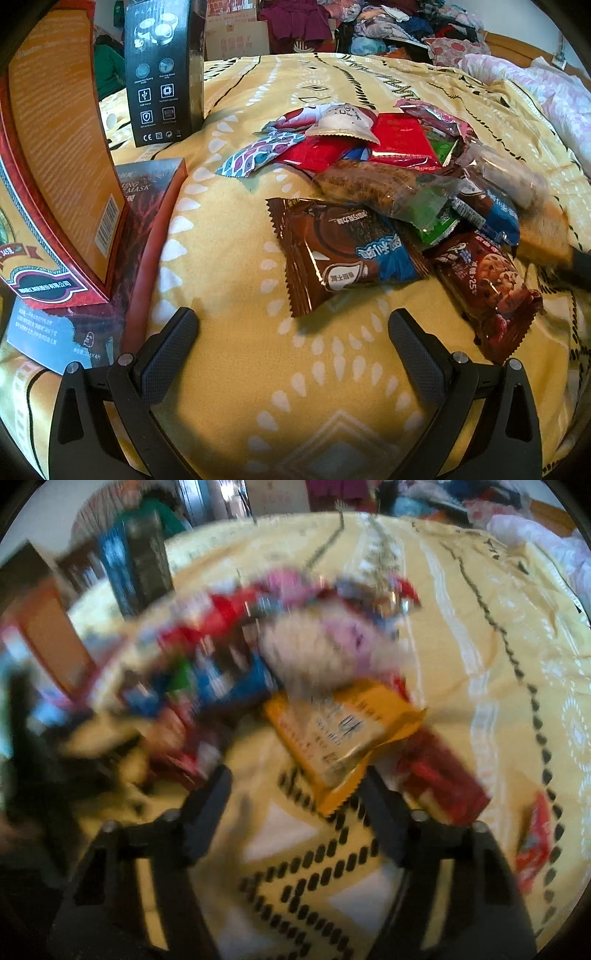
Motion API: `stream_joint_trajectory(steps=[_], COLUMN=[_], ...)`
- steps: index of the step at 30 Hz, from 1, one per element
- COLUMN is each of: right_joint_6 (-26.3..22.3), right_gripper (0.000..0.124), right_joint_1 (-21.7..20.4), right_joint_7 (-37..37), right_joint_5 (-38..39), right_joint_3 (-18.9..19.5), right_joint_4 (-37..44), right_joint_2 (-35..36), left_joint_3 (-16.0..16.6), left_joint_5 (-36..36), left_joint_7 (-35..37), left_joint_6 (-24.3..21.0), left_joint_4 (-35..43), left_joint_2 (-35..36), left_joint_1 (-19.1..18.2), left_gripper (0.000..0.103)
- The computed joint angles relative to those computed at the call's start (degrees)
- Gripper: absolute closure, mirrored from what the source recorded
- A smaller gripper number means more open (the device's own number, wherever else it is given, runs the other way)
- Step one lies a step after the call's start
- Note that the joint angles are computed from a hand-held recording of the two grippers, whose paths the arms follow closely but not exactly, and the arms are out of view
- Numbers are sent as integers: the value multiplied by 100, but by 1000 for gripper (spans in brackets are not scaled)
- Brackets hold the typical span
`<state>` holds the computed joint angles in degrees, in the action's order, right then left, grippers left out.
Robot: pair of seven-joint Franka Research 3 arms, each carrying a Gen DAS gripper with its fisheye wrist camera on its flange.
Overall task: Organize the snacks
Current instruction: 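Grasp the brown cookie pack with the left tool while the right tool grasps a brown chocolate pack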
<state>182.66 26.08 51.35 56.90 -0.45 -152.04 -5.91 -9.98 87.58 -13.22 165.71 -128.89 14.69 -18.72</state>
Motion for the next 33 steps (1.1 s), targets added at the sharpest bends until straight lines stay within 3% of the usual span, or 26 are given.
stream_joint_trajectory(steps=[2, 3, 5, 7, 10, 14, 17, 19, 20, 22, 26, 30, 33], right_joint_6=[-283, -442, -1034, -1123, -1480, -2282, -2909, -3261, -3506, -3712, -3646, -3268, -2991], right_gripper=[68, 68, 69, 69, 68, 68, 67, 60, 51, 48, 48, 47, 46], right_joint_1=[361, 241, -487, -847, -1122, -920, -920, -820, -924, -1012, -1001, -1070, -892], right_joint_7=[-798, -602, -103, 732, 1254, 2444, 2732, 3078, 3090, 3202, 2952, 2990, 3176], right_joint_5=[837, 652, 233, -654, -1281, -3138, -3710, -4185, -4201, -4234, -4524, -4309, -4627], right_joint_3=[-590, -652, -443, -347, -270, -407, -236, -272, -138, 11, 171, 264, 185], right_joint_4=[313, 440, 956, 1381, 2287, 3870, 4999, 5559, 5782, 5782, 5056, 4009, 3235], right_joint_2=[-118, -101, 215, 604, 1280, 2504, 3376, 3832, 4022, 4054, 3539, 2842, 2301], left_joint_3=[8, 1, -14, -27, -33, -39, -35, -28, -25, -18, -7, 10, -7], left_joint_5=[106, 124, 119, 134, 129, 70, 14, 2, -29, -56, -49, 117, 384], left_joint_7=[-98, -115, -112, -136, -131, -82, -26, -12, 23, 46, 33, -128, -361], left_joint_6=[3, -2, -31, -52, -51, -57, -37, -22, -14, -6, -3, 78, 177], left_joint_4=[-22, -29, -33, -39, -25, -29, -29, -28, -19, -22, -24, -36, -75], left_joint_2=[-20, -25, -32, -40, -31, -41, -44, -45, -38, -42, -46, -63, -105], left_joint_1=[-6, -2, 0, -1, 9, 12, 16, 15, 19, 15, 3, 8, 46], left_gripper=[0, 0, 0, 0, 0, 0, 0, 0, 0, 0, 0, 0, 0])
